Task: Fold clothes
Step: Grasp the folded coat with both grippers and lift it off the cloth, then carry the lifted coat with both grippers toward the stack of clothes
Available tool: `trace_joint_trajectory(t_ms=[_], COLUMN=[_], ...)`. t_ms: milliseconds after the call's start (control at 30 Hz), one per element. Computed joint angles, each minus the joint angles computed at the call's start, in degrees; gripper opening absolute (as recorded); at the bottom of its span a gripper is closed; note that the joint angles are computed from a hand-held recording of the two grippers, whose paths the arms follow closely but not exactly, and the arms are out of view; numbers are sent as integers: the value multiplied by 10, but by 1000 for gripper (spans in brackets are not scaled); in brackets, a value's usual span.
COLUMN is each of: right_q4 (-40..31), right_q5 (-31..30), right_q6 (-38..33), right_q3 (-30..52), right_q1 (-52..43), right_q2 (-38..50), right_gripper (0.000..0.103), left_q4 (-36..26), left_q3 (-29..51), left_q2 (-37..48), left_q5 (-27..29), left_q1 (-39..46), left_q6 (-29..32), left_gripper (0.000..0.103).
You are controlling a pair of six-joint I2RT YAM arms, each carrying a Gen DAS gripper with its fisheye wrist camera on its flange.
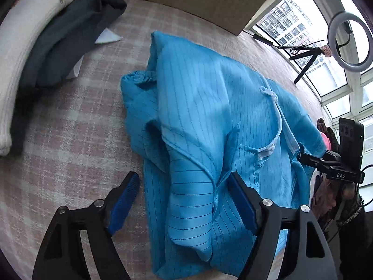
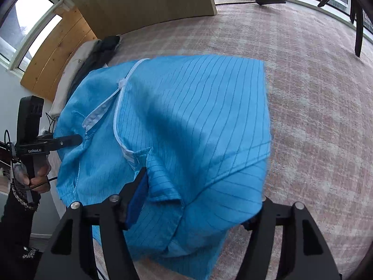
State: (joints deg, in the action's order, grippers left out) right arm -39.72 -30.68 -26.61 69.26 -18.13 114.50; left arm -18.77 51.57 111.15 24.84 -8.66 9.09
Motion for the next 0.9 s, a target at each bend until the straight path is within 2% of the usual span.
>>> trace_joint_trajectory(t_ms=[33,67,100,167,200,233,267,300,333,433,500,633,700,767,900], right_q4=[4,8,12,48,69,88,95,94,91,83,85,42,11,-16,-68], right_q5=[-11,-23,-34,-38,-41,-47,-55,-56,-56,-71,-77,-61,-41,-12,78], right_q6=[-10,-20,-30,-37,-35,-33,-34,-27,-17,0,2,9,15,22,27], right_q3=[-5,-10,-15,-49,-68,-84,-91,-91,-89,-98,-111,-80,-31,37,234], right_q1=[-4,-9,-13,-13,-12,-10,-8,-5,-1,5,20,74,114,165,293], right_q2=[0,0,0,-20,-30,-38,-42,-39,-35,-57,-103,-197,-221,-223,-150], right_gripper=[82,90,91,91,91,90,70,26,15,10,9,9,8,8,8], left_q4=[13,20,28,26,22,19,18,22,26,29,25,-33,-74,-140,-242], left_q3=[-11,-19,-26,-25,-20,-15,-11,-12,-15,-29,-38,-39,-28,3,76], left_q2=[-8,-13,-18,-12,-2,9,18,22,23,0,-29,-110,-147,-166,-180], left_q5=[-11,-18,-23,4,26,48,67,83,96,123,144,195,217,249,302], left_q1=[-11,-22,-30,-28,-21,-15,-9,-5,-1,4,11,53,86,147,287], left_q6=[-3,-2,-1,-8,-15,-21,-26,-31,-34,-42,-42,-1,32,91,190], left_gripper=[70,61,59,38,33,24,20,18,15,10,9,8,8,8,8])
